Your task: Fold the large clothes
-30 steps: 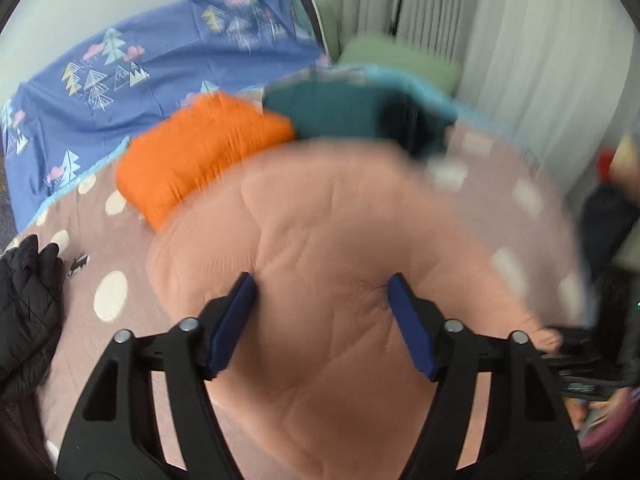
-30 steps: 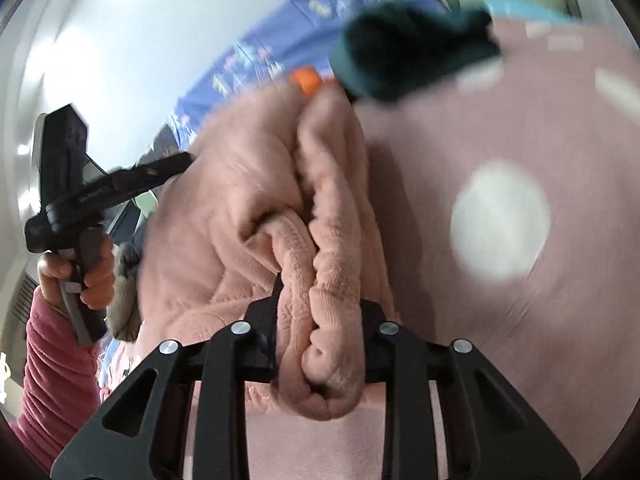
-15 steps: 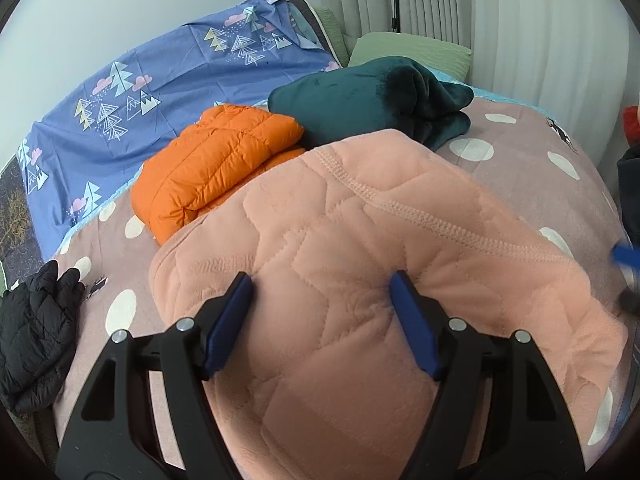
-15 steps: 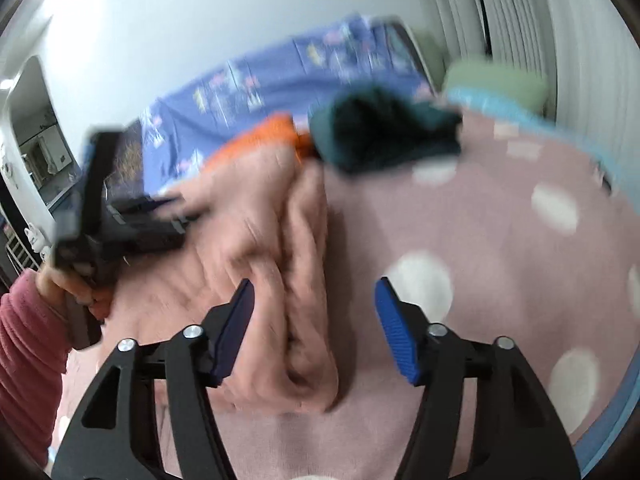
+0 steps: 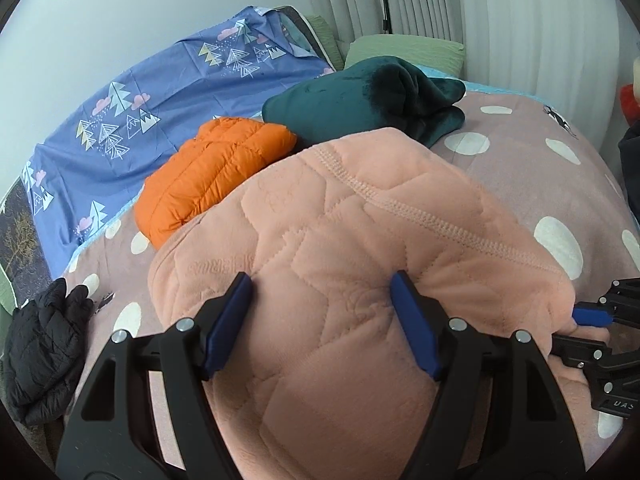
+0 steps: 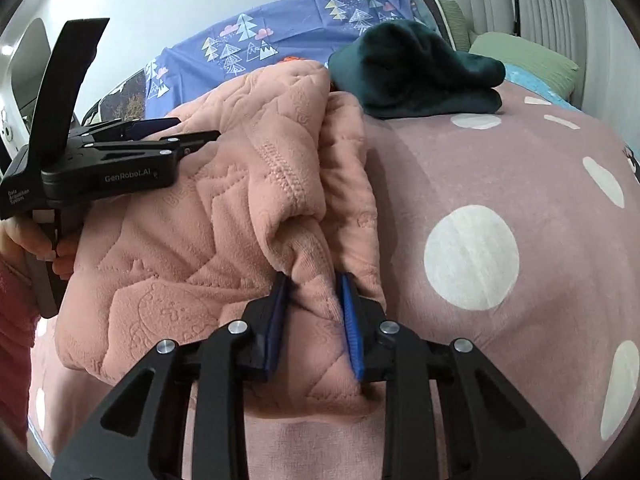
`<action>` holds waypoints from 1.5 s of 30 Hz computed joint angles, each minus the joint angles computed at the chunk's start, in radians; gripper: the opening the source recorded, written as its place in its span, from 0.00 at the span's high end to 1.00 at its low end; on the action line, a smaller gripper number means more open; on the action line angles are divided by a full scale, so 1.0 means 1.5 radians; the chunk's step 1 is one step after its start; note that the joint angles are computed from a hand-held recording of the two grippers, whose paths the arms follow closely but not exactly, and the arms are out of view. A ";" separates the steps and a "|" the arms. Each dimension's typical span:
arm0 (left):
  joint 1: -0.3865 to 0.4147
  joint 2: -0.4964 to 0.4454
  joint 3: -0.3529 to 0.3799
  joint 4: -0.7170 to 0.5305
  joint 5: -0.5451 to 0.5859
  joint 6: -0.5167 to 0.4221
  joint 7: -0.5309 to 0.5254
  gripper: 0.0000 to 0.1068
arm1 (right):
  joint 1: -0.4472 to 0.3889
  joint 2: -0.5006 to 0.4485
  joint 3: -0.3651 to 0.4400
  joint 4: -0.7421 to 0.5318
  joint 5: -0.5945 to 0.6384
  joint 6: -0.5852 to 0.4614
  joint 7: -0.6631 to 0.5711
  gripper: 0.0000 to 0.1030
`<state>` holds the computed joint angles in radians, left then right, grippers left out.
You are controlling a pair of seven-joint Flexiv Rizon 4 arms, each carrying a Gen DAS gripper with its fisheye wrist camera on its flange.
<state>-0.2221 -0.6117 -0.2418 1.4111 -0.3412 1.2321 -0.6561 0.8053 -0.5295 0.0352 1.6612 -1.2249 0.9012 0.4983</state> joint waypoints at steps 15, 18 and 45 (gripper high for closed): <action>0.006 0.001 -0.009 0.008 -0.010 0.008 0.006 0.32 | 0.002 -0.009 -0.006 -0.019 0.005 -0.003 -0.016 0.73; 0.007 0.000 -0.008 0.001 -0.019 -0.010 -0.006 0.32 | 0.009 0.010 0.006 -0.029 0.028 -0.037 -0.078 0.73; -0.009 -0.009 0.021 -0.072 -0.046 -0.036 -0.138 0.54 | -0.032 -0.035 -0.067 -0.055 0.010 0.154 -0.033 0.60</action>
